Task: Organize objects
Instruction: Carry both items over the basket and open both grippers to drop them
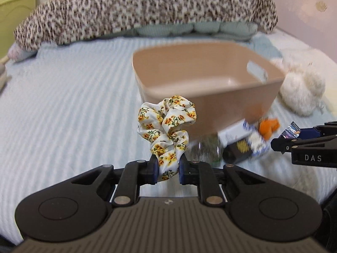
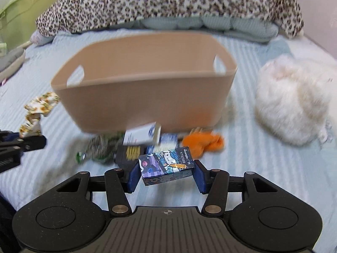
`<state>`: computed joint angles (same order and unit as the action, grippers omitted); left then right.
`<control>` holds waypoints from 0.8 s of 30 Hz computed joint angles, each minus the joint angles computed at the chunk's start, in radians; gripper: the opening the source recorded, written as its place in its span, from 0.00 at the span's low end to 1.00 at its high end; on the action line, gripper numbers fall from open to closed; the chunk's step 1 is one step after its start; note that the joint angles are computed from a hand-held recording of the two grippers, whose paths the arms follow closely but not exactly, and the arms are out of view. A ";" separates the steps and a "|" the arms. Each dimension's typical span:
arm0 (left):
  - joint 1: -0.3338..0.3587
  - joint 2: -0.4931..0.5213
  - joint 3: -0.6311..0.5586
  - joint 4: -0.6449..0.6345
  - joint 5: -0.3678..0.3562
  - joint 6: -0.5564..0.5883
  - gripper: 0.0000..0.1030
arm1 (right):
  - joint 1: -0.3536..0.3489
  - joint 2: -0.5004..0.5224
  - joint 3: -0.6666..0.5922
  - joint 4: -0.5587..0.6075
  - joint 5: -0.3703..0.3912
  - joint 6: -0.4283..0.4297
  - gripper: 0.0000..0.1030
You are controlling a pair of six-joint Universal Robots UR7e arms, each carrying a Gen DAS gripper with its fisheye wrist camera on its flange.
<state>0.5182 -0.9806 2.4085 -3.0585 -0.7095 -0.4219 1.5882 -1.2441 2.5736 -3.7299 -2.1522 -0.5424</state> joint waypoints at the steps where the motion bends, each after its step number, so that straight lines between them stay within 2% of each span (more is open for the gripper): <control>1: -0.003 -0.008 -0.009 -0.004 0.003 0.020 0.19 | 0.010 -0.008 -0.009 -0.004 -0.006 -0.018 0.48; 5: 0.014 -0.014 -0.080 -0.008 -0.007 0.084 0.19 | 0.044 -0.034 -0.065 -0.017 -0.019 -0.078 0.48; 8: 0.024 0.039 -0.147 -0.067 0.037 0.161 0.19 | 0.054 -0.045 -0.120 0.009 -0.009 -0.091 0.48; 11: 0.063 0.110 -0.236 -0.111 0.034 0.234 0.19 | 0.051 -0.027 -0.177 0.033 0.000 -0.108 0.48; 17: 0.144 0.213 -0.365 -0.023 0.005 0.159 0.19 | 0.023 0.036 -0.276 0.077 0.010 -0.056 0.48; 24: 0.191 0.286 -0.429 0.069 -0.002 0.131 0.19 | 0.005 0.117 -0.335 0.110 -0.016 -0.027 0.48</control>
<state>0.7093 -0.6948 1.9795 -2.9891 -0.7119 -0.2910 1.5934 -1.1273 2.2388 -3.6202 -2.1686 -0.5696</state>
